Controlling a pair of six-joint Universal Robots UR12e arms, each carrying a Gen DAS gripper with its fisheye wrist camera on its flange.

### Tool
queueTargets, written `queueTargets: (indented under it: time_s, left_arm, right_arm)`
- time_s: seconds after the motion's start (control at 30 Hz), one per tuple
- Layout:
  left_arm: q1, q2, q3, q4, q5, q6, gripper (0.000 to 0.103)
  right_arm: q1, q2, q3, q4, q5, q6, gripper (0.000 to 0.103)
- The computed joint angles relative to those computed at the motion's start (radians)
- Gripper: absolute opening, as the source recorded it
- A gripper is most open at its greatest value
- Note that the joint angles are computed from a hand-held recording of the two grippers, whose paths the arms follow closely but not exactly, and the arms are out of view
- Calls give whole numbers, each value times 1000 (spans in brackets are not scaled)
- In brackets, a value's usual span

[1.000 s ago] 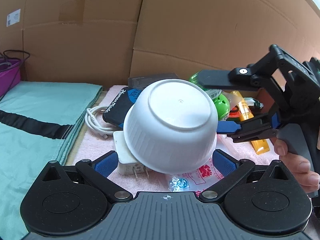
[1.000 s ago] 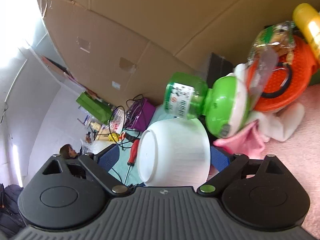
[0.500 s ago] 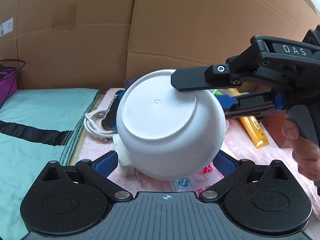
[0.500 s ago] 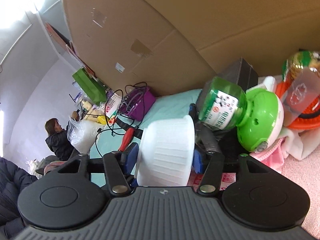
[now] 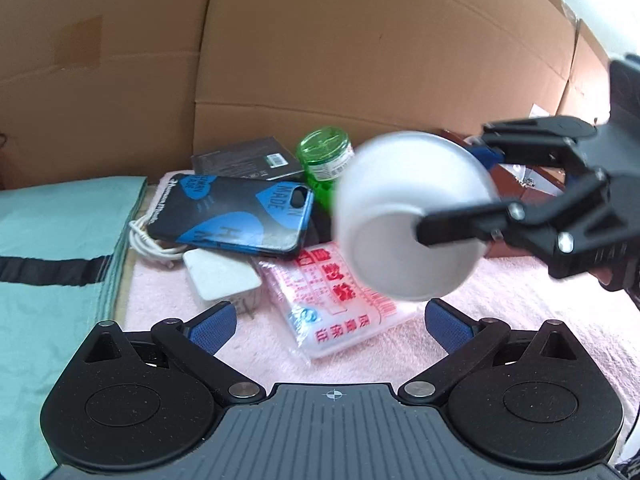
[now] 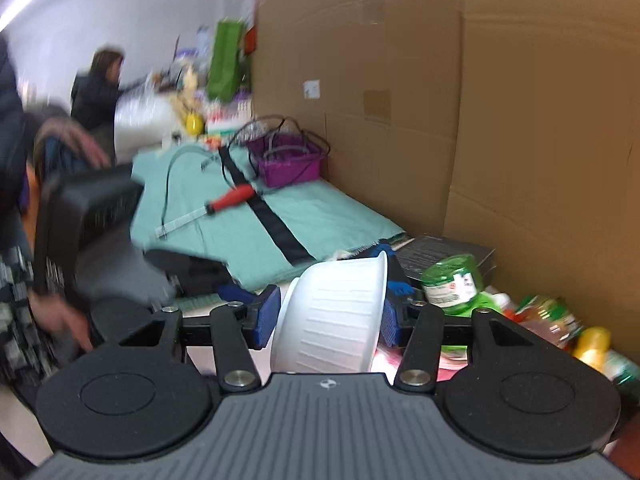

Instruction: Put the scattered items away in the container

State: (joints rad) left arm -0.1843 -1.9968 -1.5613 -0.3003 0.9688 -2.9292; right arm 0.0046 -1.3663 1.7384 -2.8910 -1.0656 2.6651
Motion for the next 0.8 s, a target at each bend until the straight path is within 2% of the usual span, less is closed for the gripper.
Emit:
queueTargets:
  time_s: [0.03,0.1,0.17,0.27,0.33,0.47,0.5,0.57,0.6,0.67,0.73,0.8]
  left_arm:
    - [5,3,0,-8,2,3,103]
    - [8,6,8,-7,25,-36,103]
    - [14,-1,29,-10,-3,-94,103]
    - [-1,-12,78,-35,4,-155,103]
    - [-23,-21,120,-88,33,-128,103]
    - [-72,-40,209,-307,88,44,103]
    - [-82,-44,218,-332,107,70,102]
    - [-87,-53,227,-339,92,63,103]
    - [-88,-56,229,-349,96,66,103]
    - [-89,-56,224,-351,91,69,103]
    - [-91,-54,216,-359,90,82,98]
    - [-97,-51,208,-357,105,98,90]
  right_arm:
    - [2,-11,12,12,-22,-60,52]
    - [1,-30,36,34,-47,-130,46]
    - [5,-45,62,43,-77,-202,32]
    - [16,-58,103,17,-111,-274,28]
    - [29,-63,121,-7,-137,-303,29]
    - [45,-75,152,-47,-175,-372,29]
    - [46,-80,157,-45,-176,-382,32]
    - [40,-96,167,-39,-182,-375,63]
    - [35,-106,169,-15,-173,-361,68]
    - [15,-128,195,-44,-146,-311,85]
    - [-9,-148,211,-45,-126,-244,85]
    - [-34,-157,217,-53,-110,-135,85]
